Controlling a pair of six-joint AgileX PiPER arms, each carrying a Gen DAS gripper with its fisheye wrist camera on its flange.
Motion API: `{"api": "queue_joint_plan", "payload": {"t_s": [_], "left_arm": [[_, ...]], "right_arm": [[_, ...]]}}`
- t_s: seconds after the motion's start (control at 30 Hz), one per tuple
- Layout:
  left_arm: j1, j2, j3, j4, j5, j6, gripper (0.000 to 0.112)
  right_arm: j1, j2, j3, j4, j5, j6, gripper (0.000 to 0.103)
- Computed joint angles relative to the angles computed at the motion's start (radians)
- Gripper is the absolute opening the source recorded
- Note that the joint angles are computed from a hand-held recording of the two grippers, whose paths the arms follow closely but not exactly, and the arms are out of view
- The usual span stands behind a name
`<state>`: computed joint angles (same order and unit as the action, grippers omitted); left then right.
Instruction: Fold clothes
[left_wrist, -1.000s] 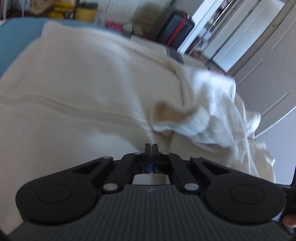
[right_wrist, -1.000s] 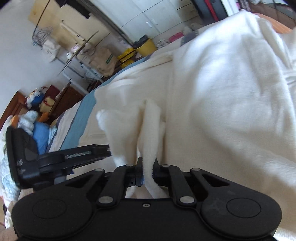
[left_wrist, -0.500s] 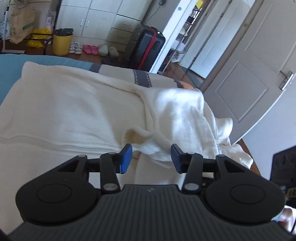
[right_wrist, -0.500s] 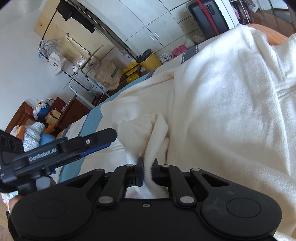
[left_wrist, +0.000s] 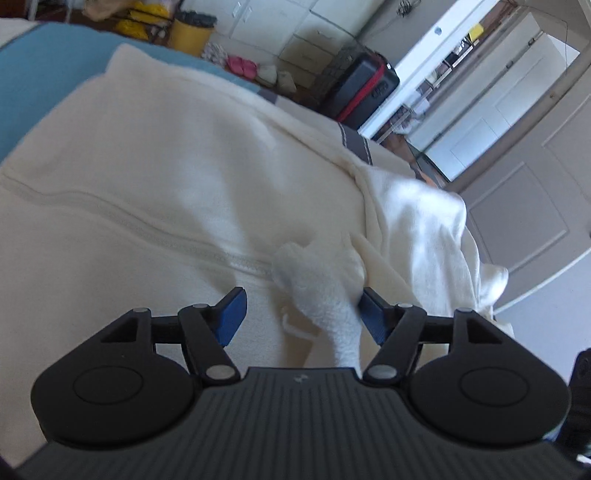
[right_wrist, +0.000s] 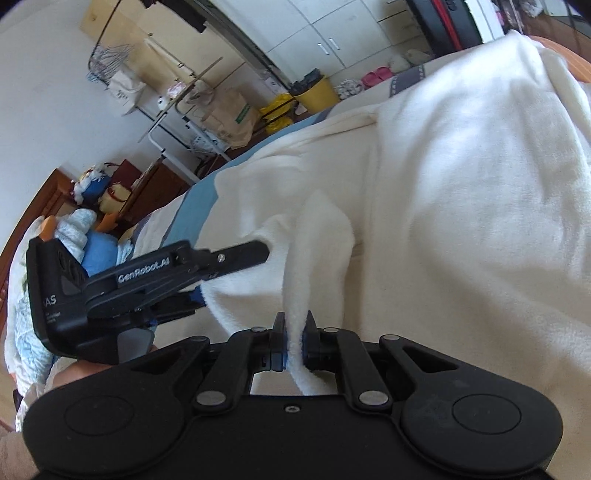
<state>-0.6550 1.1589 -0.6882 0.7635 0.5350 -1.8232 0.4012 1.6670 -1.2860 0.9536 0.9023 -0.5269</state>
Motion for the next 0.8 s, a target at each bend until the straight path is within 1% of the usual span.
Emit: {"api": "queue_joint_plan", "payload": {"t_s": [0.03, 0.07, 0.1, 0.13, 0.17, 0.2, 0.23, 0.3, 0.4, 0.43, 0.53, 0.6, 0.63, 0.7, 0.77, 0.8], "left_arm": [[-0.001, 0.024, -0.015, -0.012, 0.008, 0.02, 0.064], [-0.026, 0.056, -0.042, 0.001, 0.05, 0.019, 0.059], [-0.049, 0.087, -0.069, 0.011, 0.082, 0.036, 0.028], [-0.069, 0.112, -0.093, 0.016, 0.106, 0.058, 0.005], [-0.093, 0.124, -0.108, 0.039, 0.12, 0.053, 0.004], [-0.124, 0.125, -0.114, 0.088, 0.136, 0.018, 0.004], [-0.156, 0.12, -0.125, 0.129, 0.16, -0.002, 0.004], [-0.2, 0.106, -0.155, 0.181, 0.209, -0.011, 0.004], [-0.225, 0.065, -0.192, 0.258, 0.207, 0.011, 0.004], [-0.23, 0.055, -0.201, 0.296, 0.19, 0.028, 0.004], [-0.226, 0.033, -0.208, 0.446, 0.084, 0.089, 0.004], [-0.21, 0.044, -0.223, 0.508, 0.029, 0.135, 0.004], [-0.19, 0.062, -0.242, 0.499, 0.0, 0.165, 0.005], [-0.13, 0.105, -0.287, 0.435, -0.086, 0.216, 0.005], [-0.082, 0.165, -0.345, 0.371, -0.143, 0.251, 0.007], [-0.064, 0.198, -0.376, 0.353, -0.163, 0.27, 0.01]], "right_arm": [[0.002, 0.005, 0.003, 0.002, -0.012, 0.018, 0.028], [0.005, 0.017, 0.004, 0.011, -0.021, 0.027, 0.038], [0.009, 0.03, 0.006, 0.021, -0.034, 0.025, 0.044], [0.025, 0.034, 0.003, -0.004, -0.058, 0.047, 0.043], [0.056, 0.028, -0.002, -0.068, -0.098, 0.092, 0.036], [0.088, 0.024, -0.01, -0.144, -0.134, 0.148, 0.008], [0.118, 0.014, -0.015, -0.215, -0.162, 0.202, 0.009], [0.139, -0.045, 0.004, -0.273, -0.205, 0.228, 0.009], [0.144, -0.141, 0.036, -0.31, -0.266, 0.23, 0.009], [0.12, -0.173, 0.055, -0.274, -0.283, 0.209, 0.009], [0.026, -0.279, 0.138, -0.135, -0.307, 0.111, 0.009], [-0.017, -0.342, 0.18, -0.118, -0.336, 0.107, 0.009], [-0.028, -0.373, 0.2, -0.128, -0.357, 0.123, 0.009], [-0.046, -0.424, 0.232, -0.155, -0.397, 0.157, 0.009], [-0.053, -0.441, 0.247, -0.187, -0.447, 0.167, 0.009], [-0.044, -0.443, 0.251, -0.242, -0.486, 0.202, 0.009]]}}
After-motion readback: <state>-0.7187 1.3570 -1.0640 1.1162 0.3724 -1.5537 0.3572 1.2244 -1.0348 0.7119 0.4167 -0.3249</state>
